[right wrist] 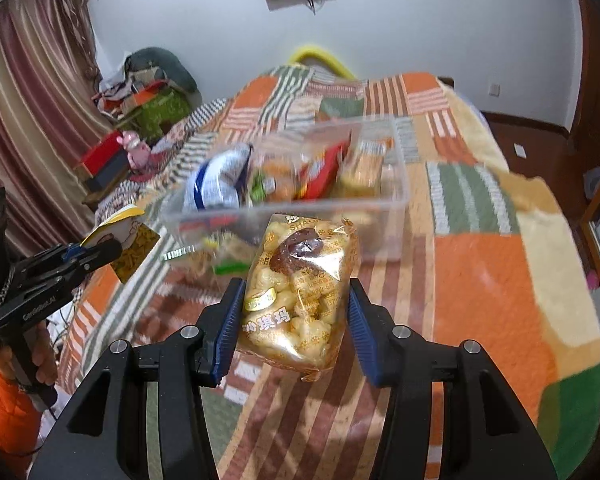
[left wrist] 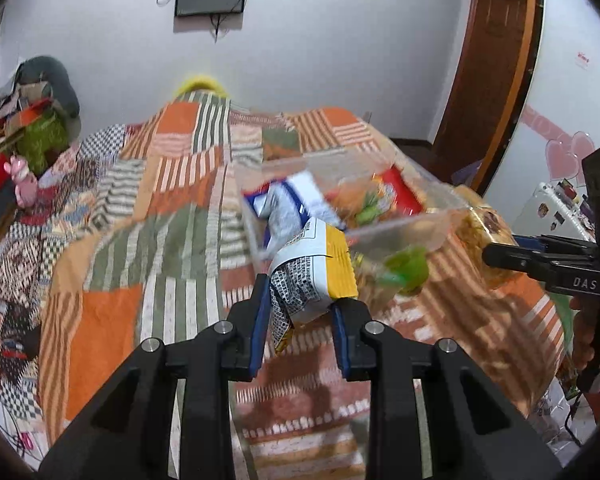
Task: Organize snacks
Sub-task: 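Drop the yellow-white bag and bread pastry pack into the clear box, opening both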
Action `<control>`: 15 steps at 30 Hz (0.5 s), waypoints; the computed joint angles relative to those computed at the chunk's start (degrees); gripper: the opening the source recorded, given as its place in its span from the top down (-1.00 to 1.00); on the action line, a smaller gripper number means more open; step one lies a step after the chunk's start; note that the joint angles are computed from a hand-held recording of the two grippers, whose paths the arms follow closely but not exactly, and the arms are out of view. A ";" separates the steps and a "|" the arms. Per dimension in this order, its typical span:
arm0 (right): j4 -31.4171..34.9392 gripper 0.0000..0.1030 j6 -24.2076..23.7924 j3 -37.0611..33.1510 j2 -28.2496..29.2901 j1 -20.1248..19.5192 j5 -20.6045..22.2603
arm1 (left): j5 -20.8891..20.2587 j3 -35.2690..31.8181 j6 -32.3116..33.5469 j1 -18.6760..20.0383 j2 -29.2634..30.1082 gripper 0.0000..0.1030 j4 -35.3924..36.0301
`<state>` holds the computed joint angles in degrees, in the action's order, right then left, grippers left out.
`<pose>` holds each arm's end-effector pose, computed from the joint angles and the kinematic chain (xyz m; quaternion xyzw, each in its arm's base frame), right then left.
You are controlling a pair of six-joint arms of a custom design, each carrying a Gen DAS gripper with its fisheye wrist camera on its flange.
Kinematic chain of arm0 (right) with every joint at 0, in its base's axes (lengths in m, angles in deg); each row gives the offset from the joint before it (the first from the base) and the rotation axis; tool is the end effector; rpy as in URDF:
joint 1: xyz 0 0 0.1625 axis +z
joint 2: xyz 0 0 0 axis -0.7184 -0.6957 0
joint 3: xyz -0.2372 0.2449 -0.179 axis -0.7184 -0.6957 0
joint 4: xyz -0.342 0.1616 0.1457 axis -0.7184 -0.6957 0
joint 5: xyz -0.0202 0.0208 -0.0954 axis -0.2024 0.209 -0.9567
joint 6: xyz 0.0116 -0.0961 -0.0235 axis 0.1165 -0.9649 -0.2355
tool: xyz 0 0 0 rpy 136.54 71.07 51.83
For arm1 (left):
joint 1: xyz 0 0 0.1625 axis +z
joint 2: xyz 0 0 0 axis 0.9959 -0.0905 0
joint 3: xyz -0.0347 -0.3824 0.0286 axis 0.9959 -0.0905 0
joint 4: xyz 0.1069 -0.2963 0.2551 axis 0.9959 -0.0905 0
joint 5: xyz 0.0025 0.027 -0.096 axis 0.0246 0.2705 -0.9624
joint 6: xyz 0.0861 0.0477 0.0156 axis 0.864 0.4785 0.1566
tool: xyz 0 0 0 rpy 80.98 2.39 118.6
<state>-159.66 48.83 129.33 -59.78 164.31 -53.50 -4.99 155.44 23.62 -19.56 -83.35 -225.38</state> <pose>0.4284 -0.5752 0.0246 0.3624 -0.9081 0.1597 0.1364 -0.0029 -0.5067 0.3842 0.0728 0.8442 -0.4171 0.3288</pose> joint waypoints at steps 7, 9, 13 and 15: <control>-1.65 0.10 -2.16 -5.11 2.31 0.76 0.89 | -1.56 -5.28 3.95 -0.48 4.25 0.46 -3.35; -1.84 0.10 -2.68 -6.41 2.88 0.81 1.20 | -1.94 -7.27 5.32 -0.42 6.06 0.46 -4.03; -1.83 0.10 -3.80 -10.25 5.14 1.05 1.19 | -3.25 -11.03 6.75 0.12 9.45 0.46 -4.57; -1.53 0.10 -4.09 -12.07 6.27 1.06 1.08 | -4.05 -12.70 6.92 0.49 10.79 0.46 -4.54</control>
<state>-161.19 44.74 117.25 -53.51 165.37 -52.41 -9.05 142.74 30.54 -19.07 -72.56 -229.92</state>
